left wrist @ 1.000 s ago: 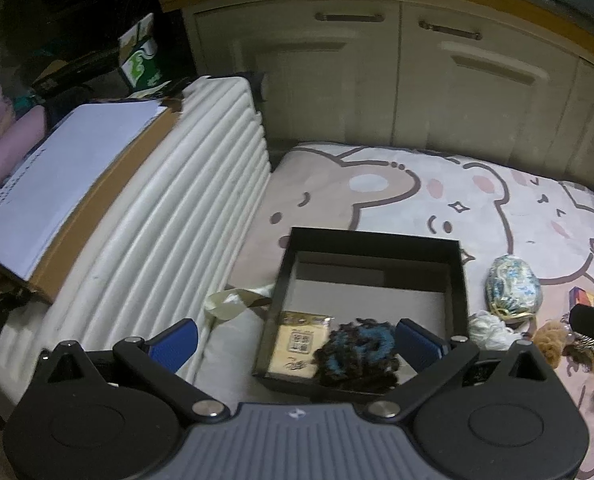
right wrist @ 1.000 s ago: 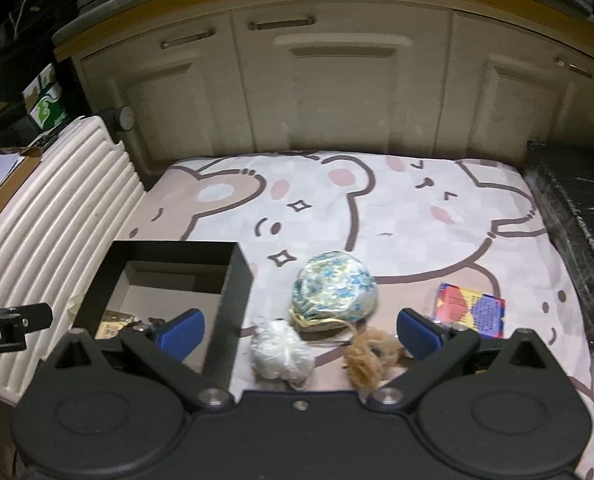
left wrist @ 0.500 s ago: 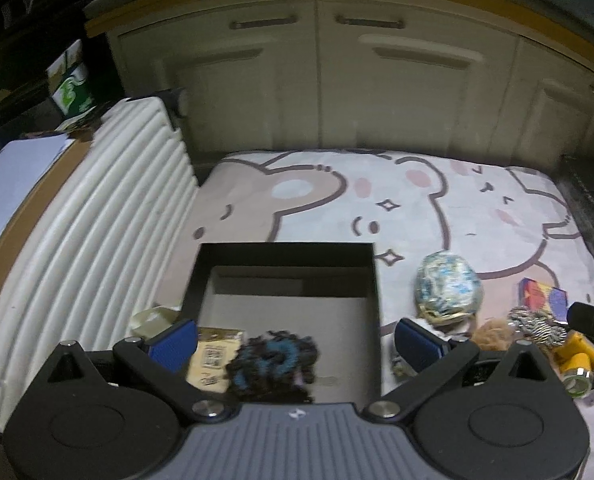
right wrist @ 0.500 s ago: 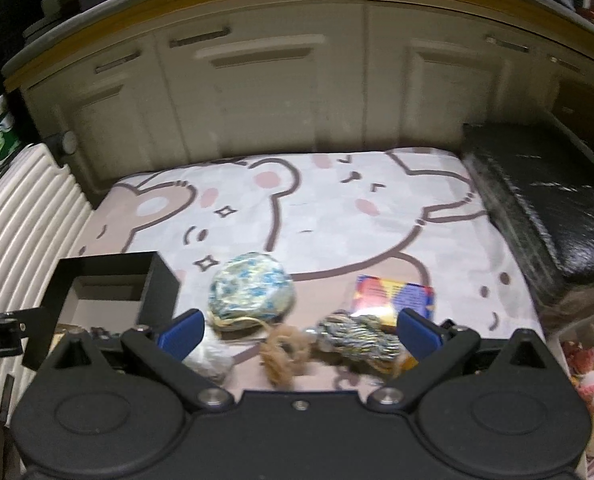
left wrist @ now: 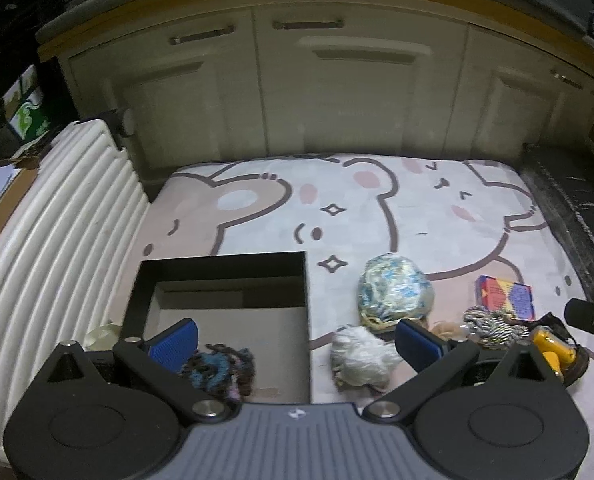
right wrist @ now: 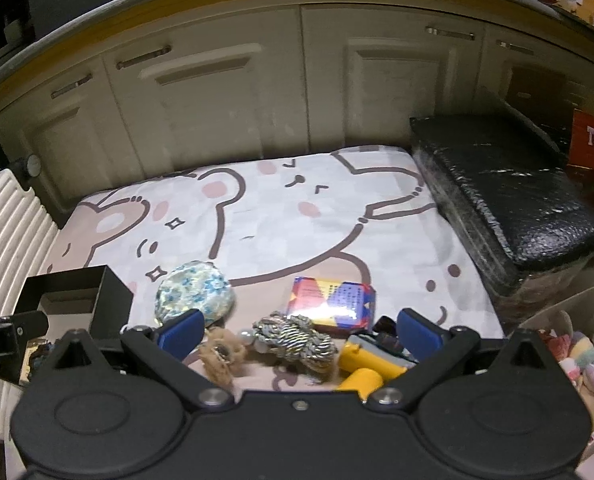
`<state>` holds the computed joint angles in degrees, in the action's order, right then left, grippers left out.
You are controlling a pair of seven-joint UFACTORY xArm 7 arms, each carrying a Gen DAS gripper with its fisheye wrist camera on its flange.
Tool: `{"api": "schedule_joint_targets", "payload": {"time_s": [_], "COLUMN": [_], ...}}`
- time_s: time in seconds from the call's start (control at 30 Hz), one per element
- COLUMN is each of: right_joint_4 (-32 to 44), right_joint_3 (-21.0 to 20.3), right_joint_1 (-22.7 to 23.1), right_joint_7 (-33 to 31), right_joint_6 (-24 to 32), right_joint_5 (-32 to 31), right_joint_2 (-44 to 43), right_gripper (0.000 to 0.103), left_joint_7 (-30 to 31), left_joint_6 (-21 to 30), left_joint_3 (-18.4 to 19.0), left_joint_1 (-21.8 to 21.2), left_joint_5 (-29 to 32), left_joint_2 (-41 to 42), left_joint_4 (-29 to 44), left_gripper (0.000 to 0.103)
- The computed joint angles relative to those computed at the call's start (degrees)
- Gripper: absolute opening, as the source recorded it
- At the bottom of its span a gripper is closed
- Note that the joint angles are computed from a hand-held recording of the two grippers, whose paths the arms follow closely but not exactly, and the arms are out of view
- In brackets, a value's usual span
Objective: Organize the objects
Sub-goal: 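Withdraw both tools from the box toward the remaining items, then grasp the white yarn ball with the left tool while the right tool approaches the yellow headlamp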
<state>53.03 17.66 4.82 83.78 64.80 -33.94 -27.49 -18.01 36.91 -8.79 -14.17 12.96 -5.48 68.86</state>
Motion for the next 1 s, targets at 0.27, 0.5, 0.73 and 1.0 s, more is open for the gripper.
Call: {"api": "schedule_joint_targets", "payload": {"time_s": [0.27,0.5,0.73,1.0], "right_joint_4": [-1.5,-2.7,-4.6,-7.7], "right_joint_3": [-0.2,-0.3,-0.8,-1.3], "right_joint_1": [-0.4,-0.9,-1.5,-2.6], "right_joint_7": [-0.2,-0.6,-0.5,-0.4], "right_joint_6": [1.3,2.4,1.6,-0.7], "right_joint_5": [0.0,0.0,-0.1,-0.3], "right_joint_2": [-1.5,-2.3,-3.7,-6.4], "right_gripper": [0.103,0.103,0.103,0.103], "left_joint_7": [1.3,3.4,4.7,6.7], "left_joint_6": [-1.5,-1.8,-0.6,1.1], "left_joint_3": [-0.4,-0.6,-0.4,0.2], "left_joint_1": [-1.1,-2.3,-3.3,-3.3], "left_joint_5": [-0.3,-1.6,-3.2,-8.8], "left_joint_2": [1.4,3.3,5.7,9.4], "left_joint_4": [0.6,1.7,3.7,6.4], "left_gripper": [0.103,0.103,0.103,0.094]}}
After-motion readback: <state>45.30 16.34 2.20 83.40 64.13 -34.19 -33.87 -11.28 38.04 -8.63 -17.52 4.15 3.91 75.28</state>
